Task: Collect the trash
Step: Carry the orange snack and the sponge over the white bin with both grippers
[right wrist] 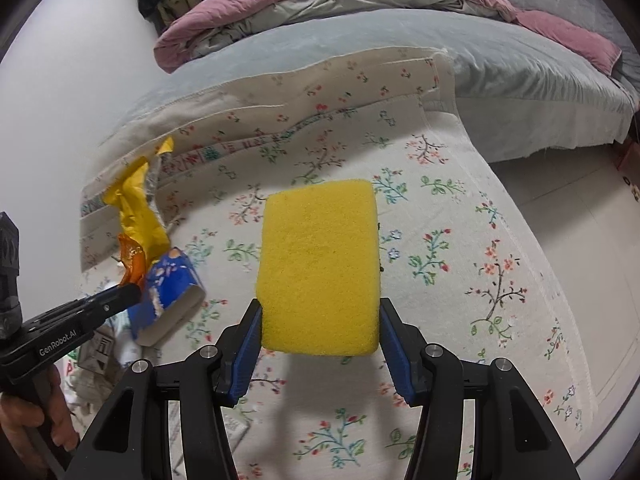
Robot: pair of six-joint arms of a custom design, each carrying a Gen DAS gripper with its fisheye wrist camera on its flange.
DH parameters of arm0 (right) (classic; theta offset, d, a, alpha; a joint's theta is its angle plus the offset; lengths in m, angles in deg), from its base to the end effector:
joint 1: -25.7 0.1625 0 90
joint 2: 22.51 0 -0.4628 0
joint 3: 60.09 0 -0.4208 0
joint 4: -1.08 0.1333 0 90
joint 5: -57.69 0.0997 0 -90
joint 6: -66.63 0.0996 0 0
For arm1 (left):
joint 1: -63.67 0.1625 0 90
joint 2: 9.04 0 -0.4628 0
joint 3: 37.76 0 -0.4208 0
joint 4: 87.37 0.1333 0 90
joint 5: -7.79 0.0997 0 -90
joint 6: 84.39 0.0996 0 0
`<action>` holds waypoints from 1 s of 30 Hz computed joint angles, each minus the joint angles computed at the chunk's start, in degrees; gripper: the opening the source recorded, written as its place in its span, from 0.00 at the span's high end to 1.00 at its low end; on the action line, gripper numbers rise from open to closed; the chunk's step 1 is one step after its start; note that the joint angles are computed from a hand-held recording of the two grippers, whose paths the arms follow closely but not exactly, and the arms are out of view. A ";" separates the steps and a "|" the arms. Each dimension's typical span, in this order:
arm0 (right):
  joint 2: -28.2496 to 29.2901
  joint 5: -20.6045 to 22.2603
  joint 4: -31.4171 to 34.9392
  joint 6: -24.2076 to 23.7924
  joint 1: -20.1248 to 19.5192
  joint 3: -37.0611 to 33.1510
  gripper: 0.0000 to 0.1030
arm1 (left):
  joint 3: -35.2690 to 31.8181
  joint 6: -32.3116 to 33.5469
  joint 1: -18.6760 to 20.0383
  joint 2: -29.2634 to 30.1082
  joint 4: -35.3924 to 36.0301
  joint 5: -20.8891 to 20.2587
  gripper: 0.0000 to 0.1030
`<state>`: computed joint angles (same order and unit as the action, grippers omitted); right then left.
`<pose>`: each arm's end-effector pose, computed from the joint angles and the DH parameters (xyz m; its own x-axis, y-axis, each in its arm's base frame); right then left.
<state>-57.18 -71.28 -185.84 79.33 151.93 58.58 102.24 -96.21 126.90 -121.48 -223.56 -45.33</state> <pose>0.3756 -0.3931 -0.0459 -0.8195 -0.1648 0.5488 -0.4058 0.8431 -0.3529 0.0299 -0.3694 0.3519 -0.8710 0.0118 -0.4912 0.2538 0.8668 -0.4292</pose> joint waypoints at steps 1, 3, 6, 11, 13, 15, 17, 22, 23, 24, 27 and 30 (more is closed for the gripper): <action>0.04 0.26 0.05 0.22 0.18 -0.07 0.45 | -0.05 -0.06 -0.15 -0.57 0.34 0.12 0.86; 0.19 0.57 0.18 0.50 0.54 -0.26 0.45 | -0.15 -0.14 -0.38 -1.75 1.01 0.33 0.86; 0.55 0.66 0.31 0.45 1.29 -0.73 0.45 | -0.27 -0.47 -0.83 -3.55 2.03 0.75 0.86; 1.43 1.16 0.89 -0.11 2.96 -2.22 0.45 | -0.44 -1.10 -1.60 -6.20 3.82 1.89 0.86; 1.90 1.44 1.16 -0.39 3.50 -2.96 0.45 | -0.58 -1.42 -1.91 -7.56 5.03 2.50 0.86; 2.35 1.72 1.57 -0.54 4.14 -3.76 0.45 | -0.79 -1.72 -2.17 -8.82 6.26 3.20 0.86; 2.86 2.13 1.95 -0.78 4.71 -4.62 0.45 | -0.97 -2.04 -2.35 -10.09 7.38 3.94 0.86; 4.28 3.18 3.19 -1.29 6.21 -6.82 0.45 | -1.54 -2.52 -2.27 -13.02 9.51 5.59 0.86; 4.67 3.38 3.55 -1.45 6.59 -7.40 0.45 | -1.63 -2.55 -2.20 -13.59 9.90 5.87 0.86; 4.91 3.49 3.76 -1.56 6.83 -7.75 0.45 | -1.72 -2.57 -2.12 -14.15 10.30 6.19 0.86; 5.90 4.07 4.63 -2.16 7.88 -9.31 0.45 | -2.07 -2.65 -1.79 -15.68 11.44 6.87 0.86; 6.85 4.73 5.44 -2.73 8.98 -10.83 0.45 | -2.42 -2.53 -1.27 -17.19 12.35 7.41 0.86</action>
<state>-50.32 -66.55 -180.39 76.60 160.91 47.75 99.82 -98.74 125.64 -138.68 -211.21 -37.91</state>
